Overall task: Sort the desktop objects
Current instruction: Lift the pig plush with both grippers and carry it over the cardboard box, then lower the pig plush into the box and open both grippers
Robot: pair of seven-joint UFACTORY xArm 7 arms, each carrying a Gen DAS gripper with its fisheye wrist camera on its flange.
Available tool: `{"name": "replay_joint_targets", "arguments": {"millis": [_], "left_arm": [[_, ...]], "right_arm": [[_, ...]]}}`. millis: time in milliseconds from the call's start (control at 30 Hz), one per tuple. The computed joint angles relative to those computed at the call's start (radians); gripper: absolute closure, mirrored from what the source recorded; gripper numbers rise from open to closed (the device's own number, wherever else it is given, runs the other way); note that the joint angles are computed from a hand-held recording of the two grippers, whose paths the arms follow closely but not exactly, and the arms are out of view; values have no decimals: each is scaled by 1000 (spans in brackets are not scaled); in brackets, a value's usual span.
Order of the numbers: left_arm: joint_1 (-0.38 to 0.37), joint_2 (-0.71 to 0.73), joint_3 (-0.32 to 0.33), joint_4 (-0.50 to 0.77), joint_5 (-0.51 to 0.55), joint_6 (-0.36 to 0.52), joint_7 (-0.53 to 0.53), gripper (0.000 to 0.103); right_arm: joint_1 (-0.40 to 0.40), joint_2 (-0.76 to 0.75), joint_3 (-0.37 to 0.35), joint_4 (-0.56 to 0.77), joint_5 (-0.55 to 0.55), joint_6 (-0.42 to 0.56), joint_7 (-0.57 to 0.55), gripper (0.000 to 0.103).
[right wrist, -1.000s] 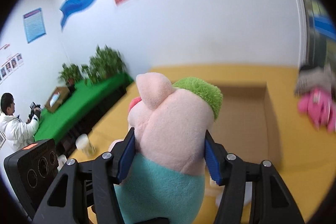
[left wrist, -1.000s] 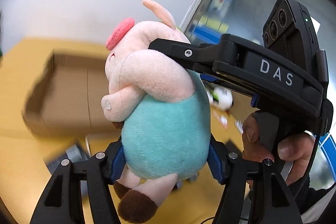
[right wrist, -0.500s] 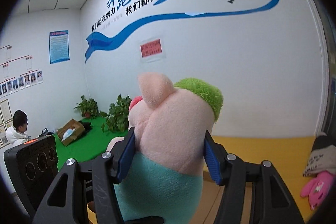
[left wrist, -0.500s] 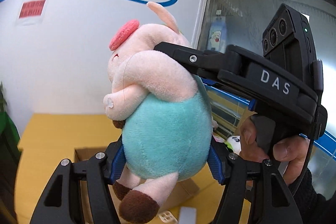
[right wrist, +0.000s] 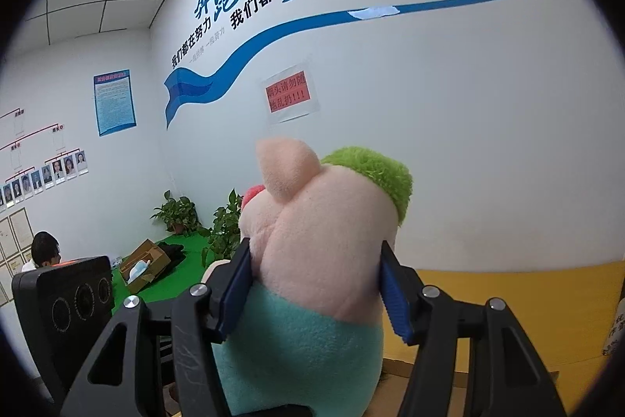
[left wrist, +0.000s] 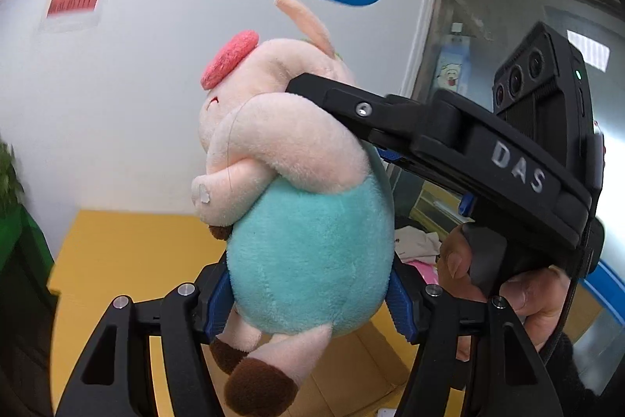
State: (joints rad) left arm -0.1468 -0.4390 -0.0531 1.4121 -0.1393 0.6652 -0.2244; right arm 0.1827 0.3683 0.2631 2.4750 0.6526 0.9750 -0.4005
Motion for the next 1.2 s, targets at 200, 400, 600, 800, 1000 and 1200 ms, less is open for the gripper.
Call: {"name": "replay_joint_targets", "arguments": {"millis": [200, 400, 600, 800, 1000, 1200], "left_arm": [[-19, 46, 103, -230, -141, -47, 68, 34], [14, 173, 124, -339, -227, -54, 132, 34], [74, 283, 96, -371, -235, 9, 114, 33], [103, 292, 72, -434, -211, -4, 79, 26], [114, 230, 63, -481, -197, -13, 38, 19], [189, -111, -50, -633, 147, -99, -204, 7]], "right_arm": [[15, 31, -1, -287, 29, -96, -58, 44], [-12, 160, 27, -410, 103, -130, -84, 44], [-35, 257, 53, -467, 135, -118, -114, 44], [-1, 277, 25, -504, 52, -140, -77, 37], [6, 250, -7, -508, -31, -151, 56, 25], [-162, -20, 22, -690, 148, -27, -45, 23]]}}
